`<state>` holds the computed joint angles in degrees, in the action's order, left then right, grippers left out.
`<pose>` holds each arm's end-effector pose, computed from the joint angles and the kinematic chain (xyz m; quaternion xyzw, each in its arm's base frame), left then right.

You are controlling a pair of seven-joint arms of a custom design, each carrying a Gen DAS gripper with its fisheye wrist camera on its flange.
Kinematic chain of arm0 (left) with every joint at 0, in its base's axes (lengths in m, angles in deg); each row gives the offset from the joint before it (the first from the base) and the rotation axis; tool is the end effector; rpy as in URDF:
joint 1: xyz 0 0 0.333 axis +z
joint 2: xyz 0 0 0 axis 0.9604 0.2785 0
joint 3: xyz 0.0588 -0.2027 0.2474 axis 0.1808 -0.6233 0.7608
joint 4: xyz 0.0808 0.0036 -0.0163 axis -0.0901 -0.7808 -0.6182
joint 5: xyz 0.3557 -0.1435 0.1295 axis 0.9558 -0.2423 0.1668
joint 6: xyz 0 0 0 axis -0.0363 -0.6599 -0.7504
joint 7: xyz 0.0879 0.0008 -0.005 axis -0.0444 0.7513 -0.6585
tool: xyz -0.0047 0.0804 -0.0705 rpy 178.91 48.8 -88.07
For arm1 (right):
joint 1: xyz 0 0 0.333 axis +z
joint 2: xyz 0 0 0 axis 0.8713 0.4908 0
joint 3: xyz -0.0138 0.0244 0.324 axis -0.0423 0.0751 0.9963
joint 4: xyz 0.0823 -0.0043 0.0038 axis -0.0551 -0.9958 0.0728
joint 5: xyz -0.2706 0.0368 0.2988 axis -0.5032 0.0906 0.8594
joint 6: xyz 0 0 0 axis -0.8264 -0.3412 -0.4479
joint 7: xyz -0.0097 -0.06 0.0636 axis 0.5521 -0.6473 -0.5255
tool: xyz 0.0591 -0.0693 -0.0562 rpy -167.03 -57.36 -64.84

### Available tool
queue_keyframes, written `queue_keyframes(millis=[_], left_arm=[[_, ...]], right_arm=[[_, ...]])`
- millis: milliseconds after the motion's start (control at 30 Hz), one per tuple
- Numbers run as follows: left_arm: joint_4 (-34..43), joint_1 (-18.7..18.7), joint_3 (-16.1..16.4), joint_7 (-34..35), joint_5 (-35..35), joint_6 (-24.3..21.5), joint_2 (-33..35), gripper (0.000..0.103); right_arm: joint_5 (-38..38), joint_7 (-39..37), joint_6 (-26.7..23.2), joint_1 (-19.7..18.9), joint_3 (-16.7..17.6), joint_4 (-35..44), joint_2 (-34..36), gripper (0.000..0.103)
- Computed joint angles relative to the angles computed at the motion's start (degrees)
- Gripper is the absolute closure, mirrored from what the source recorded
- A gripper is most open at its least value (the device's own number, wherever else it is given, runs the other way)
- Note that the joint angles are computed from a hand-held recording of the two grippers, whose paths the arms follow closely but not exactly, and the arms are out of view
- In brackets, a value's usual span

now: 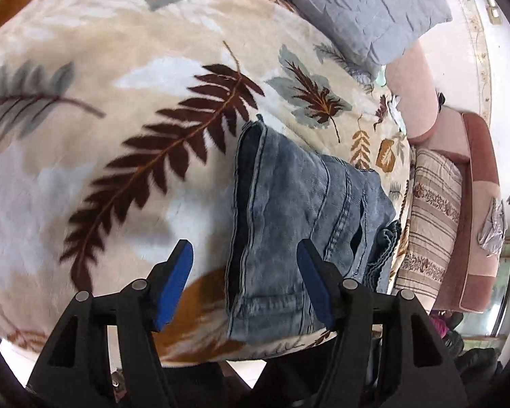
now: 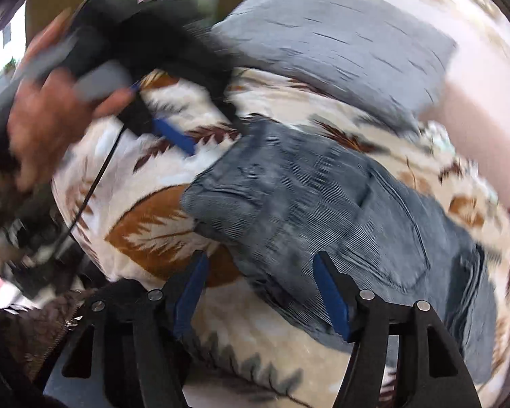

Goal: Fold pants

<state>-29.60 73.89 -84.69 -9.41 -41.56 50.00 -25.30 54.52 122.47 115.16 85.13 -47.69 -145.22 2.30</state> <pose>0.6598 -0.1540 0.5075 0.7555 -0.5879 0.2336 0.1704 0.4877 0.3445 0.5401 -0.8402 0.4229 -0.2178 0.2605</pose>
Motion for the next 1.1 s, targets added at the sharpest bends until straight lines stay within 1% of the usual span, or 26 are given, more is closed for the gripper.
queue_keyframes(millis=[33, 133, 233, 267, 300, 367, 400, 433, 467, 500, 533, 567, 600, 633, 667, 800, 967, 1000, 1067, 1100], left_arm=[[1.1, -0.02, -0.07, 0.2, 0.14, -0.59, 0.82, 0.04], [4.66, 0.4, -0.63, 1.78, -0.28, -2.2, 3.86, 0.04], [7.44, 0.87, -1.09, 1.3, -0.79, -2.78, 6.57, 0.039], [8.29, 1.03, -1.35, 1.03, -1.14, -2.95, 7.44, 0.037], [9.48, 1.15, -1.65, 0.71, -1.45, -3.36, 8.62, 0.035], [10.6, 1.22, -2.27, 0.71, -1.67, -3.31, 9.78, 0.033], [11.32, 1.17, -2.57, 1.04, -1.53, -3.31, 10.38, 0.029], [12.49, 1.01, -3.03, 1.8, -1.38, -3.44, 11.26, 0.029], [13.23, 1.08, -3.46, 2.54, -1.51, -3.82, 11.84, 0.029], [14.73, 1.07, -4.14, 3.77, -1.74, -4.89, 12.97, 0.032], [15.23, 0.97, -4.49, 4.56, -1.68, -5.27, 13.3, 0.042], [15.93, 0.58, -4.53, 4.78, -1.03, -5.68, 13.66, 0.071], [16.35, 0.16, -4.52, 4.92, -0.25, -5.9, 13.74, 0.075], [15.52, -0.12, -4.41, 4.93, 0.1, -4.7, 12.95, 0.077], [15.01, -0.25, -4.45, 4.96, 0.03, -3.74, 12.39, 0.081], [12.99, -0.38, -4.64, 5.24, -1.1, -1.28, 9.39, 0.082], [16.21, -3.32, -4.71, 5.12, 1.91, -1.12, 8.26, 0.082], [17.94, -4.23, -5.02, 5.18, 2.61, -1.36, 8.64, 0.082], [21.51, -6.07, -5.3, 4.65, 4.4, -2.17, 10.12, 0.082], [24.73, -7.56, -5.61, 4.35, 5.91, -3.16, 11.72, 0.082]], right_arm=[[-6.52, 3.57, -0.24, 0.06, 0.9, 0.61, 1.03, 0.036], [-20.87, 11.59, -2.48, 1.43, 1.19, 2.34, 3.49, 0.036], [-31.97, 18.61, -6.0, 3.84, 0.26, 4.87, 6.42, 0.036], [-35.12, 20.69, -7.07, 4.71, -0.22, 5.63, 7.3, 0.036], [-36.86, 21.78, -7.67, 5.39, -0.66, 6.31, 8.12, 0.039], [-39.2, 23.6, -7.61, 6.39, -1.57, 7.13, 9.08, 0.039], [-40.2, 24.42, -7.51, 6.74, -1.99, 7.29, 9.18, 0.045], [-40.77, 24.72, -7.69, 7.01, -2.28, 7.71, 9.49, 0.053], [-40.1, 24.18, -7.64, 7.06, -2.44, 7.88, 9.61, 0.058], [-39.38, 23.56, -7.25, 7.0, -2.64, 7.97, 9.67, 0.067], [-39.16, 23.32, -6.85, 7.04, -2.8, 7.81, 9.52, 0.073], [-39.85, 23.64, -6.51, 7.16, -3.0, 7.65, 9.34, 0.075], [-41.25, 24.69, -6.23, 7.32, -3.21, 7.53, 9.13, 0.085], [-42.23, 25.66, -5.71, 7.18, -3.47, 7.36, 8.75, 0.087], [-41.66, 25.88, -5.12, 6.83, -3.51, 7.16, 8.35, 0.087], [-39.16, 27.97, -2.77, 5.14, -3.41, 5.64, 5.67, 0.089], [-35.95, 31.59, 1.03, 1.52, -2.66, 1.27, -0.18, 0.089], [-34.35, 31.77, 1.87, 0.49, -2.53, 0.22, -1.38, 0.089], [-27.83, 30.62, 4.3, -1.54, -3.15, -2.68, -4.28, 0.089], [-24.51, 29.61, 5.46, -2.32, -3.6, -3.89, -5.35, 0.089]])
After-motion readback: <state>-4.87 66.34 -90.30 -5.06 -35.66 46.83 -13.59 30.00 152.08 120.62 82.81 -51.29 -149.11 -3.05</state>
